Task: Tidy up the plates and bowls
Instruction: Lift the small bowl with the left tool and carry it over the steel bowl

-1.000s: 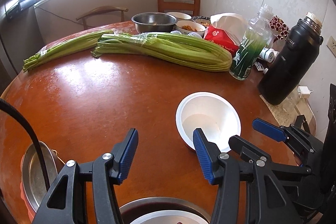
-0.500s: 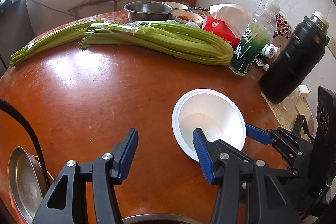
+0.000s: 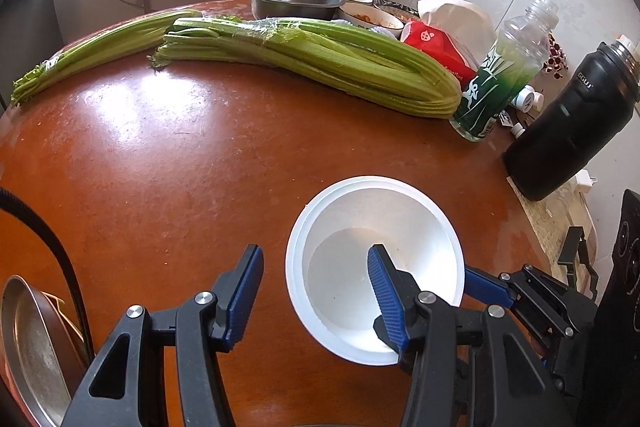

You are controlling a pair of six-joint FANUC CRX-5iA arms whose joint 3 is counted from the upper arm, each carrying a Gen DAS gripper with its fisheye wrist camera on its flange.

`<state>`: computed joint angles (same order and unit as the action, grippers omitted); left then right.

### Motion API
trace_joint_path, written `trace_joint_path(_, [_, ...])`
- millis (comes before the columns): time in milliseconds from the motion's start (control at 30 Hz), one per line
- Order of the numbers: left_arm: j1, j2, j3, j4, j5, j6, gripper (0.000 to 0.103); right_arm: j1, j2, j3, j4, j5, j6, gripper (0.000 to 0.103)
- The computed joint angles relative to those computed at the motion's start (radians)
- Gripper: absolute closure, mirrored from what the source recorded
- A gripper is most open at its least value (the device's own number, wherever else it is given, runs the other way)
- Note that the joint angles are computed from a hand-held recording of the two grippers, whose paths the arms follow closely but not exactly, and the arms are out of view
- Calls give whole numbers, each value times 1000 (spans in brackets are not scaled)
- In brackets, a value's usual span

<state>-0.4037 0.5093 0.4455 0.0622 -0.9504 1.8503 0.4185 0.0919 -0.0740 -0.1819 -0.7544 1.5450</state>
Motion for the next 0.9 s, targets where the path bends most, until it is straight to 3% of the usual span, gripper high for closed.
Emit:
trace_joint_path(367, [19,-15,-49,70,29,-27,49,6,-4,13,-43,-18,32,41])
trace_joint_path(900, [0,-121,-131,-6,81,19,49,56,-74,-36,4,18,3,40])
